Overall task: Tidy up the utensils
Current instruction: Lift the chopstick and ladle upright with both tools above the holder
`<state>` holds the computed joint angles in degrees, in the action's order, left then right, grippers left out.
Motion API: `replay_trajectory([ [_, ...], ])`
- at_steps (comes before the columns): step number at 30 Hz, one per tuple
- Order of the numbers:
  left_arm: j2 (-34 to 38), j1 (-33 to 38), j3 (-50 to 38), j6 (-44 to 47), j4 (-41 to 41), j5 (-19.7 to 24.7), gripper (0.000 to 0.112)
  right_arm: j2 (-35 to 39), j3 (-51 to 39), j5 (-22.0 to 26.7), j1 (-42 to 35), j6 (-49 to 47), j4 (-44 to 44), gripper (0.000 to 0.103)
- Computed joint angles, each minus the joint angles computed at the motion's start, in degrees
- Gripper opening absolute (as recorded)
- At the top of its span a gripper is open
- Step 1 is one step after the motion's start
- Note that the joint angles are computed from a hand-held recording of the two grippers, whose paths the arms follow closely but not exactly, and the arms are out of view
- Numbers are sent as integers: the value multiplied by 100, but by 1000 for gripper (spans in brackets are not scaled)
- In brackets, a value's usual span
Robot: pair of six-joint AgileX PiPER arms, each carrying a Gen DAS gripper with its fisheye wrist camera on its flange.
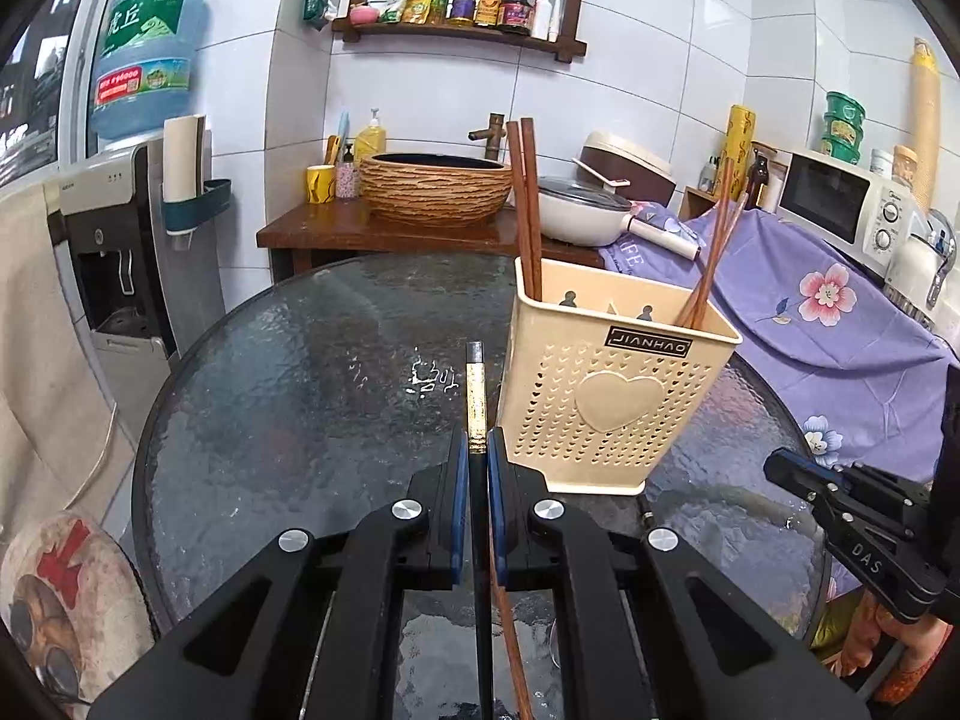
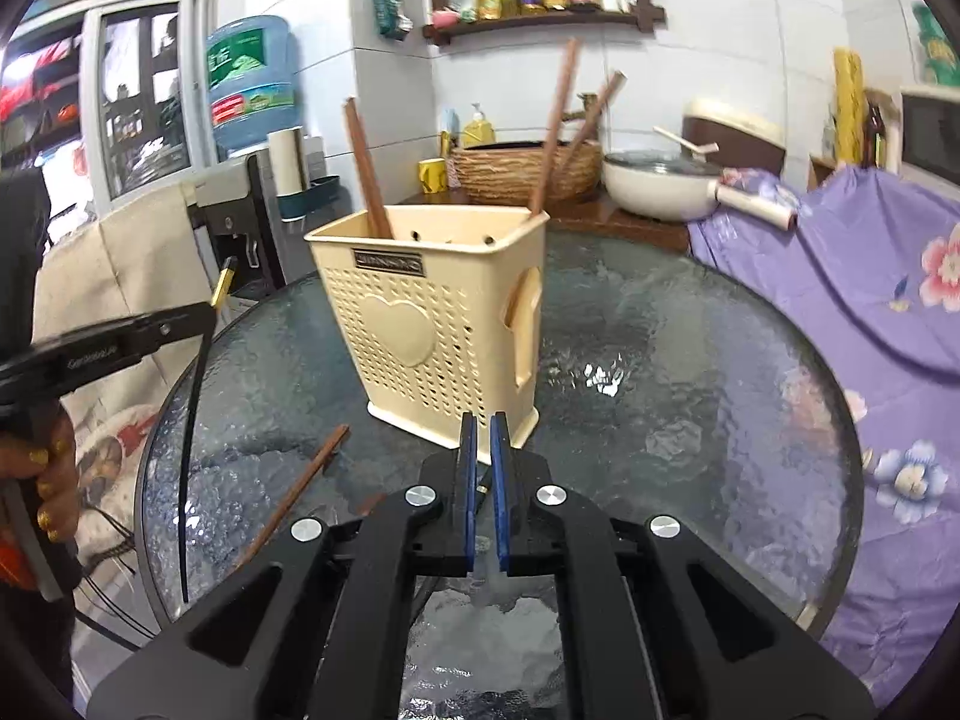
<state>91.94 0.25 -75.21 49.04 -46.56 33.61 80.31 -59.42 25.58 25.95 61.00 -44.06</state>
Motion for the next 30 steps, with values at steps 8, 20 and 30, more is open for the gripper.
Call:
replay_trajectory([
  [8, 16, 8, -9, 60, -52, 42, 7, 281, 76, 353, -187, 287, 131, 50],
  [20, 30, -56, 12, -55, 68, 44, 7, 1021, -4, 952, 137, -180, 821, 50],
  [30, 25, -75, 31, -90, 114, 50, 7, 1187, -156, 942, 47, -204, 734, 36],
])
